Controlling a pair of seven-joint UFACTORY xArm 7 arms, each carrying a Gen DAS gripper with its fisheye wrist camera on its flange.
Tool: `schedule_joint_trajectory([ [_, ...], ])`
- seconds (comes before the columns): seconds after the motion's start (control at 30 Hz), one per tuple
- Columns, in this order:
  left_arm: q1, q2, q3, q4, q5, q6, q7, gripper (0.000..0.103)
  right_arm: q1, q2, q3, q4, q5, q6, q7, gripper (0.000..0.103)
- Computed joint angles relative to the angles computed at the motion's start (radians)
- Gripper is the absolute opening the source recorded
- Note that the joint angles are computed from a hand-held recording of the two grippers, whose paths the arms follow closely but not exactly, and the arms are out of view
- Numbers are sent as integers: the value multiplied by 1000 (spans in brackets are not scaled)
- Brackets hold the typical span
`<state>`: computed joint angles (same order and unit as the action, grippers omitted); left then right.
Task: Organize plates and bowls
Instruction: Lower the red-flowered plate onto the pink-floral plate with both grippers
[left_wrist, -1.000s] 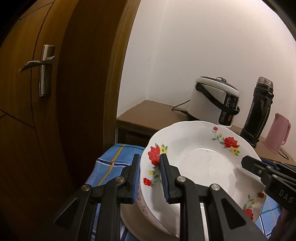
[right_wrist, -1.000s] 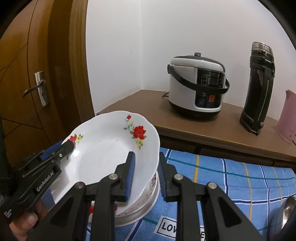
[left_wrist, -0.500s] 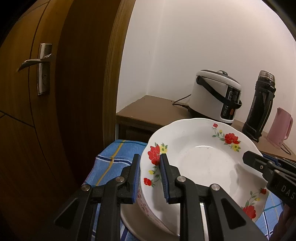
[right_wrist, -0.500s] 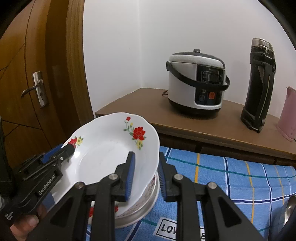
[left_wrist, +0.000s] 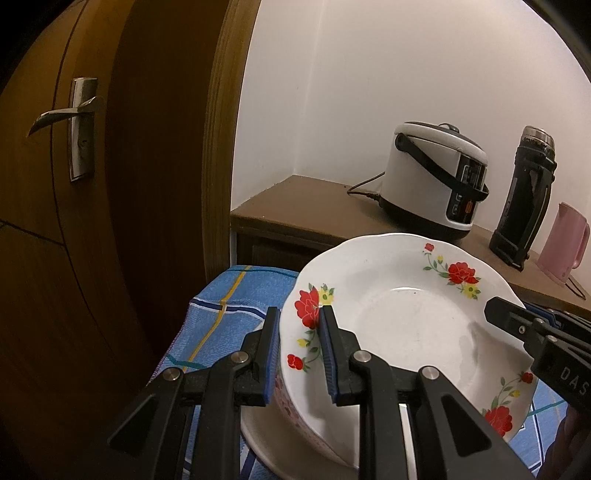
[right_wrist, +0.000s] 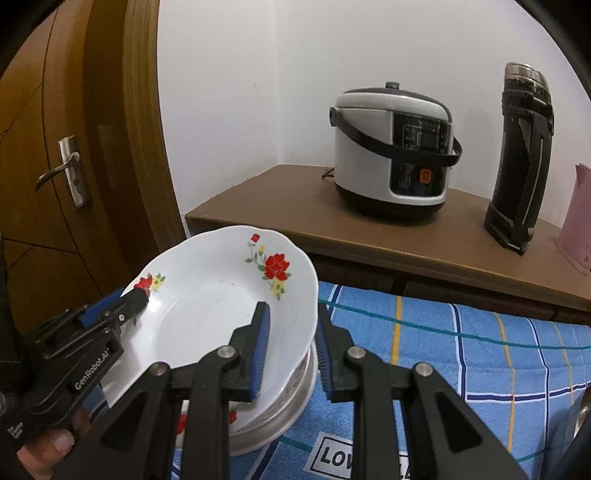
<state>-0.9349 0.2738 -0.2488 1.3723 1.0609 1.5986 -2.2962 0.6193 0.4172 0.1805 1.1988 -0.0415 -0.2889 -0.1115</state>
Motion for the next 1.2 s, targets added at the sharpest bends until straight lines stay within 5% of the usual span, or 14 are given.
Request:
schedule_joint_trajectory([
  [1.2, 38, -16, 1, -29, -57, -79, 3, 23, -9, 66, 4, 91, -34, 86, 35, 24],
])
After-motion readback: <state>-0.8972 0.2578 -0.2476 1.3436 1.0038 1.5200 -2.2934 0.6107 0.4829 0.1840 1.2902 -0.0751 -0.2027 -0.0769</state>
